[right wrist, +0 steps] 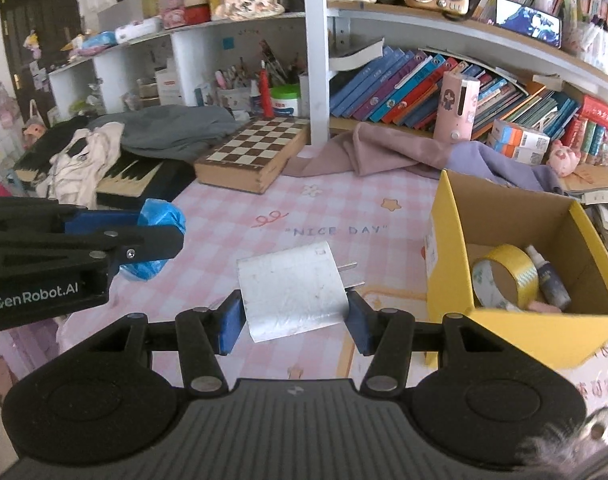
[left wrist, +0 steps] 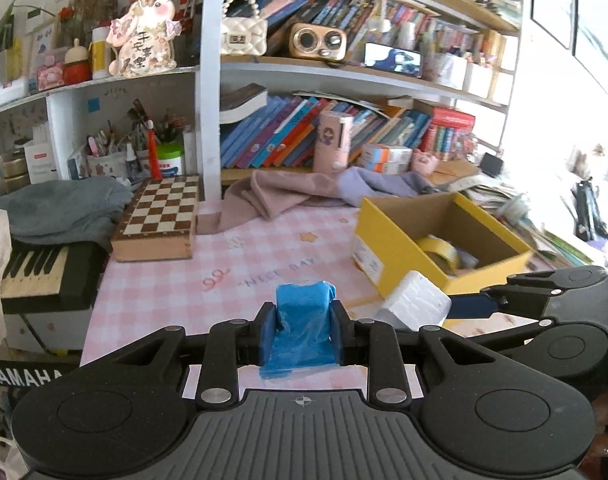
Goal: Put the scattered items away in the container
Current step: 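Lift and carry the blue item and white charger over the yellow box with both tools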
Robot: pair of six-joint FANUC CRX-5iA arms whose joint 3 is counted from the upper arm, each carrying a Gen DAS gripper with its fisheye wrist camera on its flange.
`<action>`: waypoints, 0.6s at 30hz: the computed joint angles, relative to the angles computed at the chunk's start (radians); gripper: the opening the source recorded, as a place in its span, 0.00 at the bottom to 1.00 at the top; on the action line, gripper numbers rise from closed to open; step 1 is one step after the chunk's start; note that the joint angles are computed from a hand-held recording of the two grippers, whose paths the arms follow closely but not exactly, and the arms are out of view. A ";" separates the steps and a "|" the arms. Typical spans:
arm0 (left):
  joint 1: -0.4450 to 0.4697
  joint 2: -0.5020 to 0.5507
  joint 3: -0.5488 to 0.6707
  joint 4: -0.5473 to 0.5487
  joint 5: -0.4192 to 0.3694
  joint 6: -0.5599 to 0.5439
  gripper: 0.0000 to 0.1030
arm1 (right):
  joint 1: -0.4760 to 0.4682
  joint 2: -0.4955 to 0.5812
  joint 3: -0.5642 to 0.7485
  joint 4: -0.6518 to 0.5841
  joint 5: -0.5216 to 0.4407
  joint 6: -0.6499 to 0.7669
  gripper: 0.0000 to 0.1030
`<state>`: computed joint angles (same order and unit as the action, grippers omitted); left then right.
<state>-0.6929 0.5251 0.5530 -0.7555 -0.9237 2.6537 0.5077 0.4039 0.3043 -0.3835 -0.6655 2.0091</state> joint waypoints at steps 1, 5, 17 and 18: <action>-0.013 -0.006 -0.006 -0.004 -0.005 0.006 0.26 | -0.002 -0.023 -0.027 -0.009 0.004 0.014 0.49; -0.051 -0.024 -0.026 -0.007 -0.006 0.042 0.26 | -0.008 -0.111 -0.135 -0.018 0.031 0.043 0.49; -0.093 0.014 0.001 0.099 0.076 -0.032 0.26 | -0.035 -0.275 -0.367 0.115 0.132 -0.134 0.49; -0.091 0.022 0.006 0.116 0.088 -0.046 0.26 | -0.039 -0.285 -0.384 0.136 0.142 -0.161 0.49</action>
<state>-0.7840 0.5468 0.5589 -0.6395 -0.8354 2.6076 0.4692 0.1187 -0.0793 -0.2477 -0.5238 1.8481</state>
